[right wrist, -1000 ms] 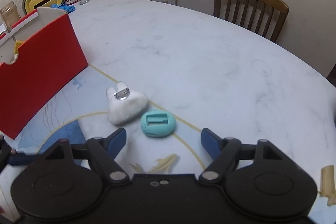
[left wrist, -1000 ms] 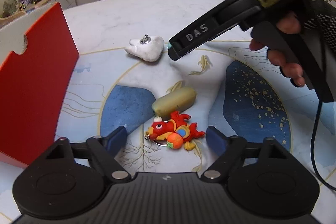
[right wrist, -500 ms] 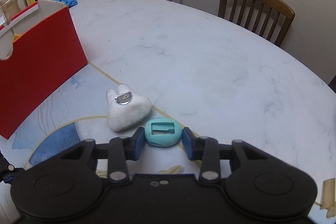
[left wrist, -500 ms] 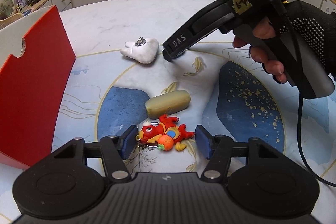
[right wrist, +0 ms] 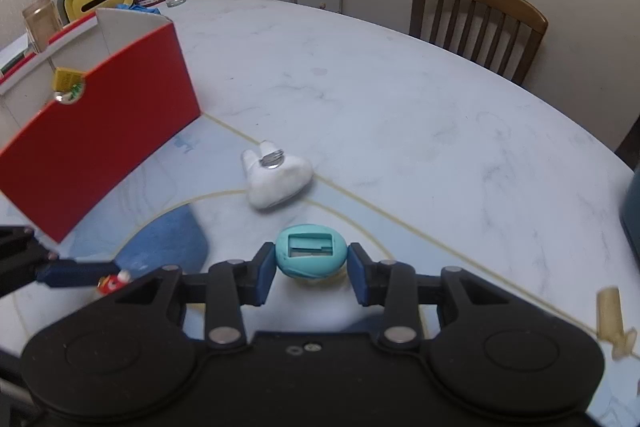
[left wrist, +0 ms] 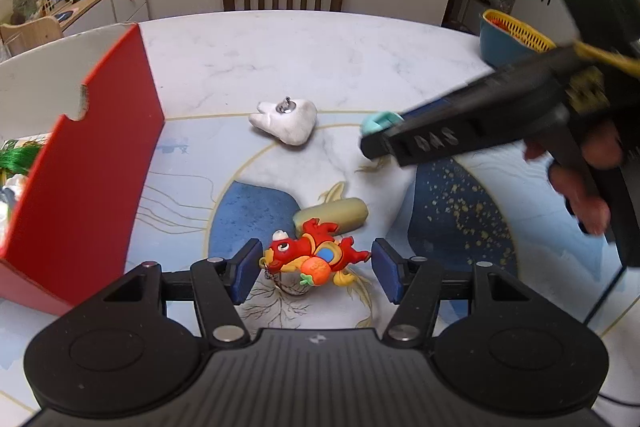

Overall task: Organize objects
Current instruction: 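Grasp the red dragon keychain with the left gripper while the right grasps the teal sharpener, then carry the dragon keychain and teal sharpener into the red box with both grippers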

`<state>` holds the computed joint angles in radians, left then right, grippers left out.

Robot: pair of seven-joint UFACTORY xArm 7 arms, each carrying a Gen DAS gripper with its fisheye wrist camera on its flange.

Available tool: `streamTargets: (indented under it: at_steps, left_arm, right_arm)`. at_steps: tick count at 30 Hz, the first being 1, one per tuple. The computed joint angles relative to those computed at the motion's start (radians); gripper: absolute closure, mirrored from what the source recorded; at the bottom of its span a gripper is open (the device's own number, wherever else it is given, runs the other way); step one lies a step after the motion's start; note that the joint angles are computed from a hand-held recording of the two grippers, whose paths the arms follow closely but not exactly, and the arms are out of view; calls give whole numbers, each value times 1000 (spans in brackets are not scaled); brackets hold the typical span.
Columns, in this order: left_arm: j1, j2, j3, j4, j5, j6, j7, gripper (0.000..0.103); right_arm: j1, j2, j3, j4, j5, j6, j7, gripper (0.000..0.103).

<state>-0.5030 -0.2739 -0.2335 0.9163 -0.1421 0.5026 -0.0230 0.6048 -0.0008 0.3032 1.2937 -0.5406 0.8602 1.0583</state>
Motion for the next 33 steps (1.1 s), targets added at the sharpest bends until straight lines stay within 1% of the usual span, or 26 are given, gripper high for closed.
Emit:
streamTargets:
  at_steps: [4,7,12,16,20,23,27,29,33]
  left_arm:
    - [-5,-22,32,21,-52,42,30,44]
    - [8,-45,37,27,-57,63,37,44]
    - [17,-81,72,33,-110,90,77,43]
    - [30,-98,96,45,-141,125,124,43]
    - [47,-112,125,49,-183,146,172,43]
    - [66,-120,146,63,-204,168,208,43]
    - [85,-121,182,91,-248,205,279,43]
    - [108,-127,177,95,-233,199,300,43]
    - [120,-121,220,135,-301,255,369,43]
  right_arm:
    - [15,-27,21,7,-1,31,30,67]
    - [26,-39,38,25,-4,57,50,67]
    - [56,-23,64,101,-27,117,96,67]
    - [96,20,73,191,-56,177,120,67]
    - [155,89,63,312,-73,242,136,67]
    - [215,157,42,424,-107,297,139,67]
    - [295,261,2,588,-138,363,115,67]
    - [333,315,-21,671,-146,390,98,67]
    - [407,431,-75,852,-156,448,61,67]
